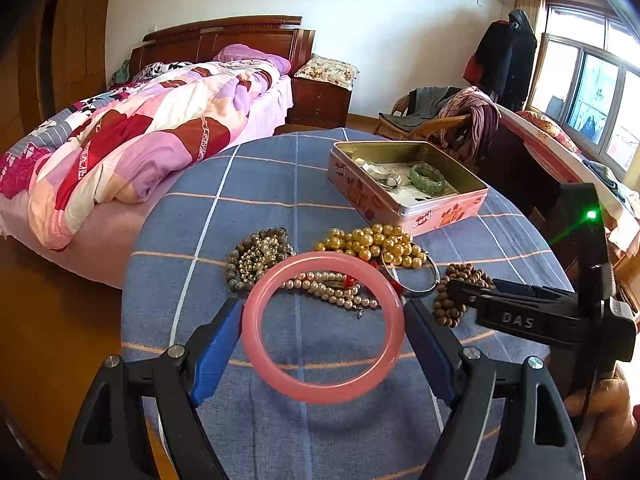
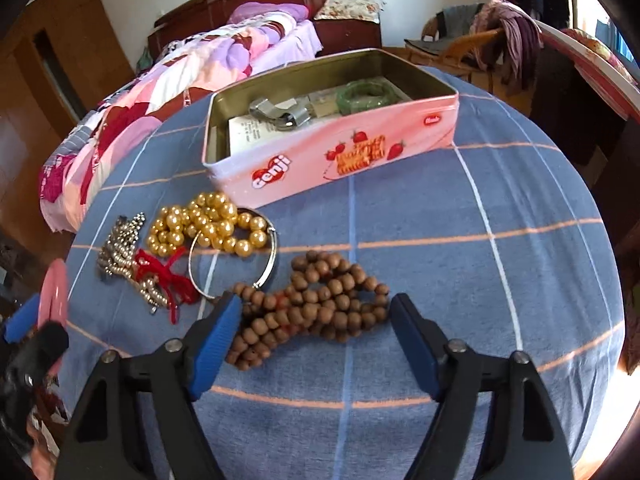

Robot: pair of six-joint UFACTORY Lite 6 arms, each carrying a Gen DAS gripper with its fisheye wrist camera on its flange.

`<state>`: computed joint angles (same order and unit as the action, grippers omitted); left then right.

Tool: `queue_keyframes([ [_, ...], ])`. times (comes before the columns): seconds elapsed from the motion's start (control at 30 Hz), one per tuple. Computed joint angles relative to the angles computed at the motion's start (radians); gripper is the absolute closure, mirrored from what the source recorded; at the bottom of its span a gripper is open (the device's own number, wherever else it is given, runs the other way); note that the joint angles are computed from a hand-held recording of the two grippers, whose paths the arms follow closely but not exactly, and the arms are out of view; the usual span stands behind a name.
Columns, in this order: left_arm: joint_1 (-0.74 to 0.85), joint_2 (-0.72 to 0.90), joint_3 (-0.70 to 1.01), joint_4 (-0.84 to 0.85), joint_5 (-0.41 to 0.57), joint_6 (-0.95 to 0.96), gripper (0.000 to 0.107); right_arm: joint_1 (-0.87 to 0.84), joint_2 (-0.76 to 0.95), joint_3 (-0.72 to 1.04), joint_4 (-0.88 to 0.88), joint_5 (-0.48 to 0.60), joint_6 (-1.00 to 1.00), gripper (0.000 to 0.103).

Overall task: Organize jewelry
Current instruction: 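Grasp the brown wooden bead bracelet with the right tool while the left tool holds the pink bangle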

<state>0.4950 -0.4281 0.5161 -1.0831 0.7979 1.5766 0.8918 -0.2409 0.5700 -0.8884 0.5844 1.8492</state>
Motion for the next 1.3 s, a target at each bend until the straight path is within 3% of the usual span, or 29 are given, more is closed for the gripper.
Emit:
queue_keyframes([
  [0.03, -0.001, -0.002, -0.003, 0.0, -0.001, 0.0, 0.026, -0.005, -0.028, -0.019, 0.008, -0.006, -0.012, 0.041],
  [0.13, -0.004, -0.008, -0.008, 0.003, 0.004, -0.003, 0.026, -0.042, -0.112, -0.072, 0.067, -0.041, -0.096, 0.048],
  [0.2, -0.003, -0.017, -0.012, 0.004, 0.006, -0.002, 0.026, -0.038, -0.177, -0.107, 0.087, -0.032, -0.115, 0.059],
  [0.23, -0.003, -0.018, -0.012, 0.005, 0.007, -0.004, 0.026, -0.024, -0.195, -0.114, 0.084, -0.018, -0.11, 0.084],
  [0.27, -0.002, -0.022, -0.015, 0.006, 0.008, -0.006, 0.026, -0.016, -0.21, -0.117, 0.097, 0.005, -0.13, 0.095],
  [0.43, -0.007, -0.036, -0.02, 0.01, 0.01, -0.019, 0.026, 0.01, -0.244, -0.126, 0.121, 0.118, -0.144, 0.09],
  [0.5, -0.016, -0.048, -0.026, 0.013, 0.005, -0.03, 0.026, -0.002, -0.278, -0.139, 0.12, 0.092, -0.12, 0.078],
  [0.57, -0.016, -0.056, -0.029, 0.014, 0.002, -0.026, 0.026, -0.025, -0.291, -0.143, 0.102, 0.046, -0.085, 0.027],
  [0.63, -0.021, -0.066, -0.031, 0.015, -0.005, -0.029, 0.026, -0.017, -0.276, -0.134, 0.021, 0.033, 0.021, 0.018],
  [0.7, -0.022, -0.066, -0.027, 0.013, -0.007, -0.031, 0.026, -0.018, -0.24, -0.11, -0.019, 0.012, 0.062, 0.018],
  [0.77, -0.022, -0.064, -0.025, 0.012, -0.009, -0.033, 0.026, -0.032, -0.164, -0.063, -0.032, -0.008, 0.059, 0.025],
  [0.9, -0.019, -0.063, -0.022, 0.014, -0.009, -0.034, 0.026, -0.081, -0.004, 0.005, -0.016, -0.078, 0.011, 0.032],
  [0.97, -0.012, -0.054, -0.016, 0.009, -0.008, -0.025, 0.026, -0.039, 0.037, 0.03, -0.036, -0.021, 0.019, 0.036],
  [1.07, -0.005, -0.038, -0.008, 0.006, -0.006, -0.026, 0.026, -0.047, 0.023, 0.021, -0.03, -0.038, -0.019, 0.049],
  [1.2, -0.004, -0.049, -0.015, 0.008, 0.0, -0.025, 0.026, -0.062, -0.05, -0.026, 0.016, -0.028, -0.076, 0.052],
  [1.23, -0.005, -0.054, -0.016, 0.008, 0.002, -0.025, 0.026, -0.057, -0.069, -0.038, 0.016, -0.019, -0.07, 0.057],
  [1.27, -0.002, -0.059, -0.018, 0.009, 0.007, -0.024, 0.026, -0.039, -0.088, -0.05, 0.001, -0.005, -0.042, 0.078],
  [1.3, -0.001, -0.063, -0.019, 0.01, 0.01, -0.023, 0.026, -0.015, -0.14, -0.069, -0.021, 0.022, -0.014, 0.082],
])
